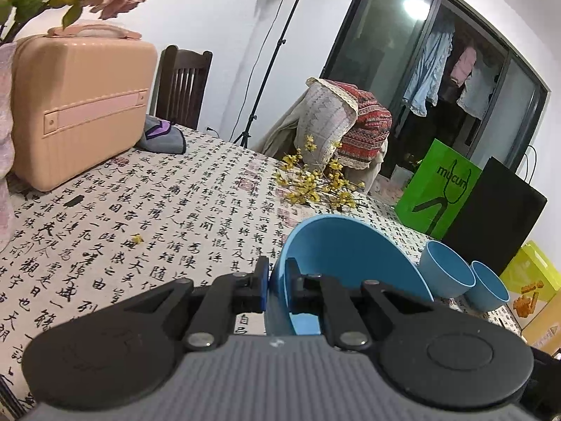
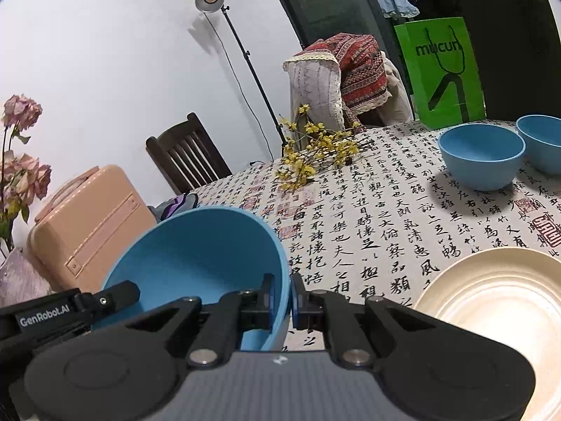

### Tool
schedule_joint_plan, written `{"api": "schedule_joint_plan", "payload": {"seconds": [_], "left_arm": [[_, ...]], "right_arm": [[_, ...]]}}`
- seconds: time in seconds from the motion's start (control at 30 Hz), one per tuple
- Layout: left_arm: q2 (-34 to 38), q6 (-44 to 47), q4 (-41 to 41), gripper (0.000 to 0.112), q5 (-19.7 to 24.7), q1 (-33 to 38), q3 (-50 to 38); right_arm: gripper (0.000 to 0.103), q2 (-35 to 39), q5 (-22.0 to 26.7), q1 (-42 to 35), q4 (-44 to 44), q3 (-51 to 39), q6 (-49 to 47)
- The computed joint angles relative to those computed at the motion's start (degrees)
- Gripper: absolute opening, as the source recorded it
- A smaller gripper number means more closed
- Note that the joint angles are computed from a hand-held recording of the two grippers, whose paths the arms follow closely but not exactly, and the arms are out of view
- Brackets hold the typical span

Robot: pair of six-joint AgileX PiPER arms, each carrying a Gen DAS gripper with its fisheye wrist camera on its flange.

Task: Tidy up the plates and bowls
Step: 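Carry the held blue bowl with both grippers toward the pink vase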

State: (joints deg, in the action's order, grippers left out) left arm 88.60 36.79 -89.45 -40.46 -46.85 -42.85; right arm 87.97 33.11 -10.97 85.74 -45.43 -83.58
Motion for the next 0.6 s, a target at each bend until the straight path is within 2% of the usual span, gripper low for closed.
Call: {"api": "schedule_joint_plan", "payload": {"seconds": [0.6], "left_arm": [[-5.3,-8.9,5.63,0.01,2.69,4.97,11.01]], "right_arm": [[0.01,0.19,-4.65,9.65,6.0,3.55,-3.48]]}}
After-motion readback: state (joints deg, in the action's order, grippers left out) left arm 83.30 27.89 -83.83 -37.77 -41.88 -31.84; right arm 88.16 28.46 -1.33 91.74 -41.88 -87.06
